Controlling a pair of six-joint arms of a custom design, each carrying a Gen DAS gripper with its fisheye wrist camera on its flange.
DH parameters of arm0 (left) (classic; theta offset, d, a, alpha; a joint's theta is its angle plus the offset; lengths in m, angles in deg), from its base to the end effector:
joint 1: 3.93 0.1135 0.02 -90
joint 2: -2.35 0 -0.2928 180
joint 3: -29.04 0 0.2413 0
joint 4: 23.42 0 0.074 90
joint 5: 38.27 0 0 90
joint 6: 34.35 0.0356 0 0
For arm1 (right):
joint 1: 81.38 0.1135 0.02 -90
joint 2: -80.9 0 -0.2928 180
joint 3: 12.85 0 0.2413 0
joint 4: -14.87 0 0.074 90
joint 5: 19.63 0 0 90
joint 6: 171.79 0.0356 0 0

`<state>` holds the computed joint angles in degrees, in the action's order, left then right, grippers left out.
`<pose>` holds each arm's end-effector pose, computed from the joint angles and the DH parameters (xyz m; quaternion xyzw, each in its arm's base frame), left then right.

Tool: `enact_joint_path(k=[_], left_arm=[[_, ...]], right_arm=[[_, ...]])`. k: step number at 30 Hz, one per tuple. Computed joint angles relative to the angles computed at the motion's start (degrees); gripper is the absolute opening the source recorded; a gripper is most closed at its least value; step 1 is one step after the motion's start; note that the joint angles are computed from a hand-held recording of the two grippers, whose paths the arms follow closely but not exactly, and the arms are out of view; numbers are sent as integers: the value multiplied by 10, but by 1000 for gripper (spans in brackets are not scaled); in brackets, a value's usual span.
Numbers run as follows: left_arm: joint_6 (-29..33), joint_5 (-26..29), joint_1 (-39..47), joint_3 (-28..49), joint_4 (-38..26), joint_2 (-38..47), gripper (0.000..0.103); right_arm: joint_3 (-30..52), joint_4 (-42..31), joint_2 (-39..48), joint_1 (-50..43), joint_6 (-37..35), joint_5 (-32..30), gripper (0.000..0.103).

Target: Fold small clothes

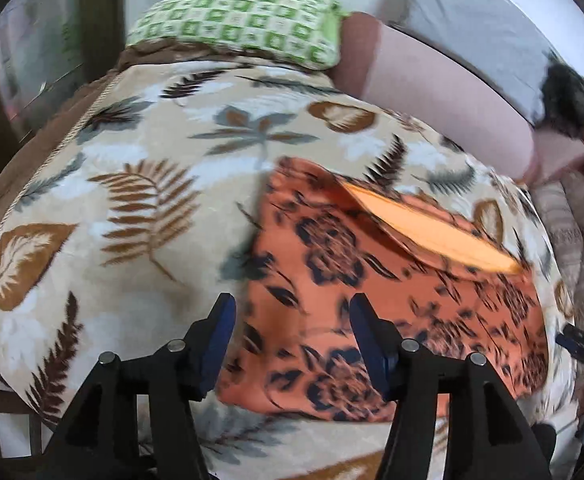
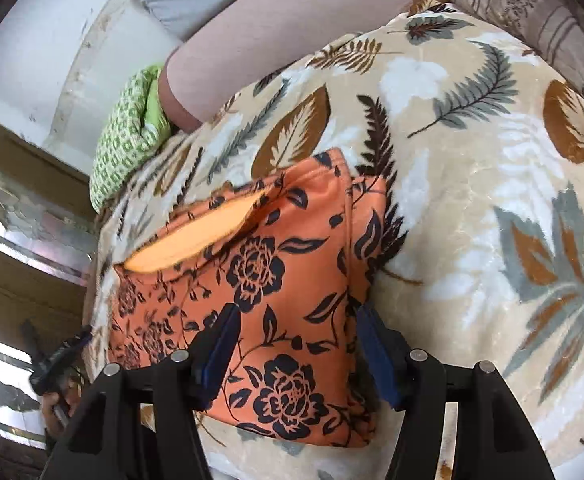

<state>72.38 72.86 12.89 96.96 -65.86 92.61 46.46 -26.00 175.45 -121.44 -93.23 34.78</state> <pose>0.2815 0.0717 0.2176 0.0393 0.9594 -0.1094 0.2571 0.2162 -0.1547 0.1662 0.1978 0.9250 0.2232 0.2355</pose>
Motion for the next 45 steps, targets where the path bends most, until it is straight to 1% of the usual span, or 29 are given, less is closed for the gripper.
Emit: enact_joint_path(k=[3,5,7,8,9,10,13,17,20,24,25,26,27,31,32,33,34,35,36,37,38,40,42,43,44,45], left_arm=[[21,6,-14,-36,2,-16,60],[32,3,-22,-54,-6,-19,60],[36,5,-26,-77,-7,-36,60],[37,6,-25,-84,-7,-40,60],[38,8,-24,-92,-4,-43,60],[39,8,-24,-95,-7,-46,60],[42,10,-20,-99,-19,-50,60],[62,14,-7,-105,-35,-68,60],[79,25,13,-108,-49,-85,60],[77,24,19,-105,-60,-85,60],[78,26,22,-105,-63,-88,60],[79,27,24,-106,-64,-92,60],[80,25,26,-106,-64,-94,60],[87,23,33,-105,-70,-103,60],[87,23,34,-105,-70,-105,60],[86,23,32,-106,-69,-106,60],[83,21,26,-107,-67,-104,60],[78,15,14,-108,-62,-100,60],[76,9,3,-106,-57,-93,60],[71,3,-8,-104,-54,-89,60],[64,-2,-20,-103,-48,-85,60],[55,-5,-34,-100,-36,-78,60],[46,-11,-55,-95,-20,-62,60],[43,-16,-62,-97,-8,-55,60],[38,-26,-72,-99,9,-43,60],[31,-46,-86,-101,26,-25,61]], right_arm=[[-36,32,-15,18,13,38,64],[-53,34,-17,-3,6,31,63],[-56,20,-16,-20,-16,23,62],[-58,13,-20,-22,-28,23,55],[-60,5,-22,-21,-39,22,41],[-62,0,-22,-19,-42,21,35],[-64,8,-9,0,-33,34,33],[-59,8,7,-10,-8,18,35],[-60,11,9,-27,-10,3,35],[-57,17,25,-10,-14,4,34],[-59,15,22,-7,-16,3,31],[-60,10,11,-8,-14,2,13],[-60,-2,0,-15,-16,-10,8],[-43,-100,-42,-64,-52,-55,7],[-50,-116,-48,-76,-68,-50,7],[-57,-116,-42,-82,-76,-44,7],[-70,-100,-18,-85,-80,-25,7],[-86,-69,25,-81,-83,4,7],[-93,-48,53,-80,-84,19,7],[-101,-31,75,-95,-86,-1,8],[-103,-33,74,-115,-85,-26,9],[-98,-52,39,-119,-95,-29,13],[-87,-65,-17,-111,-94,-13,26],[-80,-67,-35,-107,-89,-10,31],[-67,-64,-52,-100,-78,-14,47],[-59,-56,-59,-94,-66,-15,71]])
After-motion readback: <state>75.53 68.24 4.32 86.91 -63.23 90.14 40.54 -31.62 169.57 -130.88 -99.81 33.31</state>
